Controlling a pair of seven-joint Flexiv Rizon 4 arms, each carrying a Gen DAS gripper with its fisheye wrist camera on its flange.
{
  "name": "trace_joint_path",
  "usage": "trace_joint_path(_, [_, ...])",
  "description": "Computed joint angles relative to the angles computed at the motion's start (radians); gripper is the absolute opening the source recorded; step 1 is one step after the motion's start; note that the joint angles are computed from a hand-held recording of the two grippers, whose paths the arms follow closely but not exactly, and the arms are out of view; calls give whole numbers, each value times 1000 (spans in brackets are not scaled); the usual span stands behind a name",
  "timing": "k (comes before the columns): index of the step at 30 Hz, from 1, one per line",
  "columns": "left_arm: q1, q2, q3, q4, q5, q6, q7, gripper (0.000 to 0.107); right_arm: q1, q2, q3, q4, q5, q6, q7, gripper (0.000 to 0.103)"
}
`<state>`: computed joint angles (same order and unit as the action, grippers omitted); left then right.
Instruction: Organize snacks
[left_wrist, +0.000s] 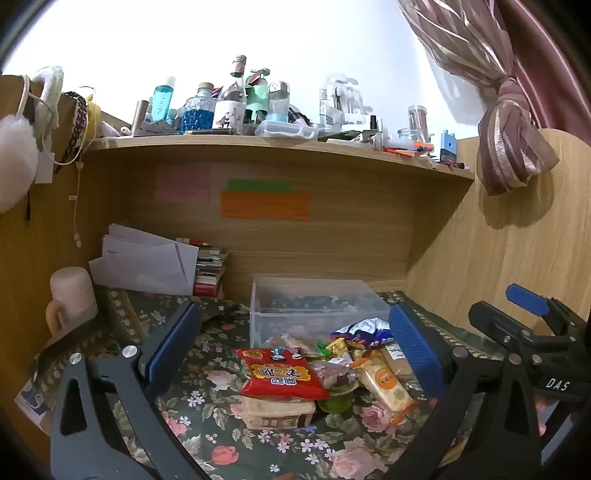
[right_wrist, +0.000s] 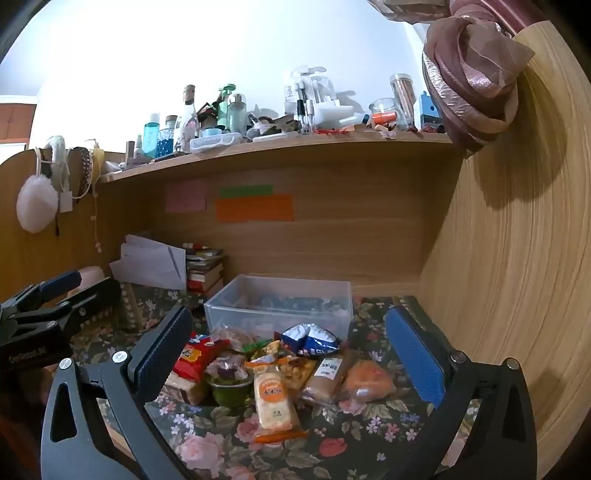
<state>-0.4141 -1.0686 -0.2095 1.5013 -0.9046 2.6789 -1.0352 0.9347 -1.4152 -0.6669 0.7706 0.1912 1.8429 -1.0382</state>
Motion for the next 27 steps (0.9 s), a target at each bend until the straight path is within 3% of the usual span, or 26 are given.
trace_joint_path(7, [-7, -19, -7, -38, -16, 11, 19, 103, -1, 7, 6, 14, 4, 12, -6, 103])
trace_joint_path(13, [12, 2, -2, 14, 31, 6, -43, 103, -13, 14, 37, 13, -3, 12, -18, 103])
trace_joint_path(27, [0, -8, 4, -7, 36, 10, -9, 103, -6, 4, 15, 3, 29, 11, -19, 103])
